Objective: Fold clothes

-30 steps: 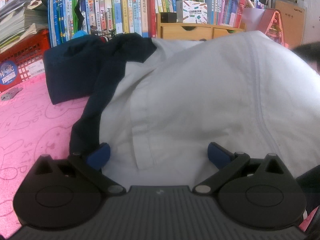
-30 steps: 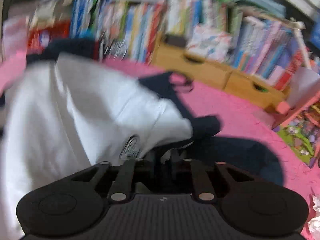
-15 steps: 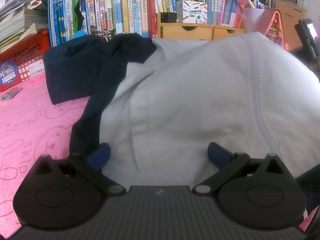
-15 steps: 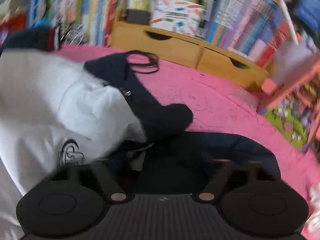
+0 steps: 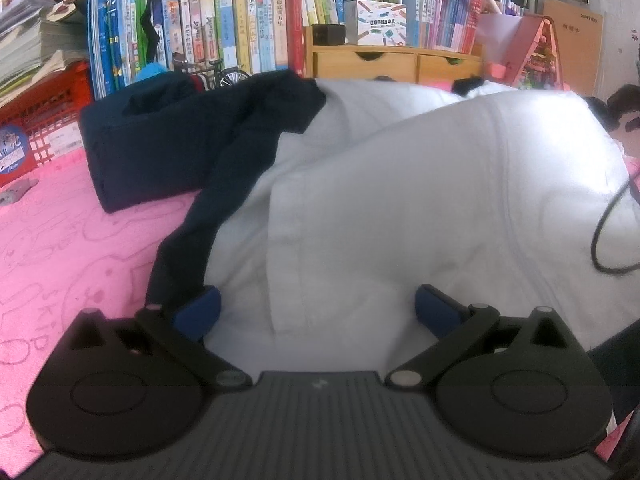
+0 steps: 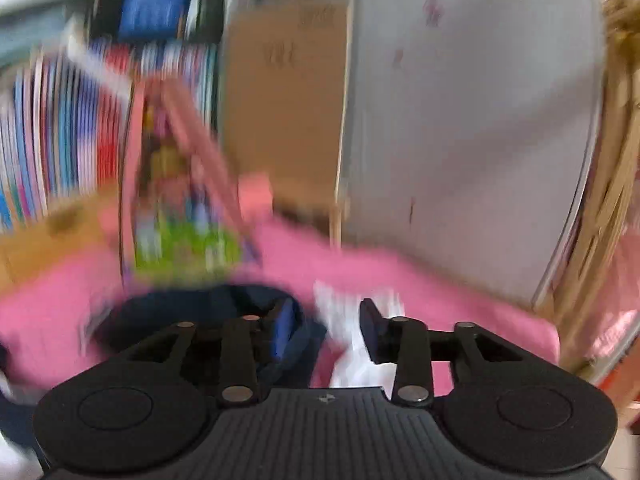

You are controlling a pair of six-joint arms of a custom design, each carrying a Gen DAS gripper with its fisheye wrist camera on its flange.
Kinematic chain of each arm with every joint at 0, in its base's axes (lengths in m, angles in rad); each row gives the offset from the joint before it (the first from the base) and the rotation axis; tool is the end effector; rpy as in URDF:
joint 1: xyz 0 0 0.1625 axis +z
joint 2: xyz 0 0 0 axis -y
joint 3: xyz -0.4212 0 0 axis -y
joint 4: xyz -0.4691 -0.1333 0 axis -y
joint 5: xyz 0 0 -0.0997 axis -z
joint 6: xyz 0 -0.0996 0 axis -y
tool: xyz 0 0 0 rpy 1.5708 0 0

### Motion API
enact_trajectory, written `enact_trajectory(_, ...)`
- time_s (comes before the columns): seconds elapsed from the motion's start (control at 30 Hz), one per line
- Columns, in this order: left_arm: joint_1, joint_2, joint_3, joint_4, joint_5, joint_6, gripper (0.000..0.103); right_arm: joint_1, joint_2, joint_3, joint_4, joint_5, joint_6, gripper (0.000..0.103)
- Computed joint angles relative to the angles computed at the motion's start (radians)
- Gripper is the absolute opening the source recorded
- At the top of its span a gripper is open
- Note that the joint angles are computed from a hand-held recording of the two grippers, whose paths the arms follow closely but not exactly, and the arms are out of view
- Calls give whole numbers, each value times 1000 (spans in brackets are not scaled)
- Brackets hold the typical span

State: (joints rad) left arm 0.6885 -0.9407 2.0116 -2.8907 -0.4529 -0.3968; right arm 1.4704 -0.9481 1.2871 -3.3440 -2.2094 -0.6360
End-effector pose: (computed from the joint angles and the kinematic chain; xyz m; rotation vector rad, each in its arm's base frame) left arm -0.3066 -0.5409 0.0735 0.3566 2.1465 -1.0277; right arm -0.0047 -0.7843 0.4365 -0.0237 -1.8452 1.2315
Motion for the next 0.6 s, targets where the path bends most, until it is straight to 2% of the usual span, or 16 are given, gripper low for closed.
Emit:
enact_trajectory(0.07, 0, 0, 0, 0, 0, 0, 103, 4, -56, 90, 30, 51, -16, 51)
enact_trajectory(0.13, 0, 0, 0, 0, 0, 0, 103, 11, -123, 187, 51, 160, -10, 78)
enact_trajectory(0.17, 0, 0, 0, 0, 0, 0, 103, 18, -148, 215, 90, 221, -8, 84)
enact_trajectory(0.2, 0, 0, 0, 2, 0, -3, 103, 27, -164, 226, 160, 286, -10, 96)
enact_trajectory(0.23, 1, -1, 0, 2, -1, -3, 103, 36, -168, 221, 239, 340, -14, 103)
enact_trajectory(0.27, 0, -1, 1, 2, -1, -4, 103, 47, -153, 190, 332, 378, -16, 103)
enact_trajectory(0.3, 0, -1, 1, 2, -1, -4, 103, 61, -122, 148, 404, 380, -19, 103)
enact_trajectory(0.37, 0, -1, 1, 2, -1, -5, 103, 92, -13, 36, 482, 297, -26, 103)
enact_trajectory(0.4, 0, -1, 1, 1, -1, -5, 103, 106, 44, -27, 526, 253, -26, 102)
enact_trajectory(0.43, 0, 0, 1, 1, -1, -5, 103, 119, 102, -91, 575, 202, -28, 87)
enact_trajectory(0.47, 1, 0, 1, 0, -1, -4, 103, 128, 152, -152, 646, 149, -17, 68)
enact_trajectory(0.5, 1, 0, 1, -1, -2, -4, 103, 133, 189, -203, 724, 118, 31, 34)
enact_trajectory(0.53, 1, 0, 1, -2, -2, -3, 103, 139, 221, -238, 759, 88, 65, 33)
enact_trajectory(0.57, 1, 0, 1, -3, -2, -3, 103, 152, 253, -271, 753, 55, 57, 32)
enact_trajectory(0.6, 1, 1, 1, -3, -2, -3, 103, 163, 283, -293, 705, 38, 17, 26)
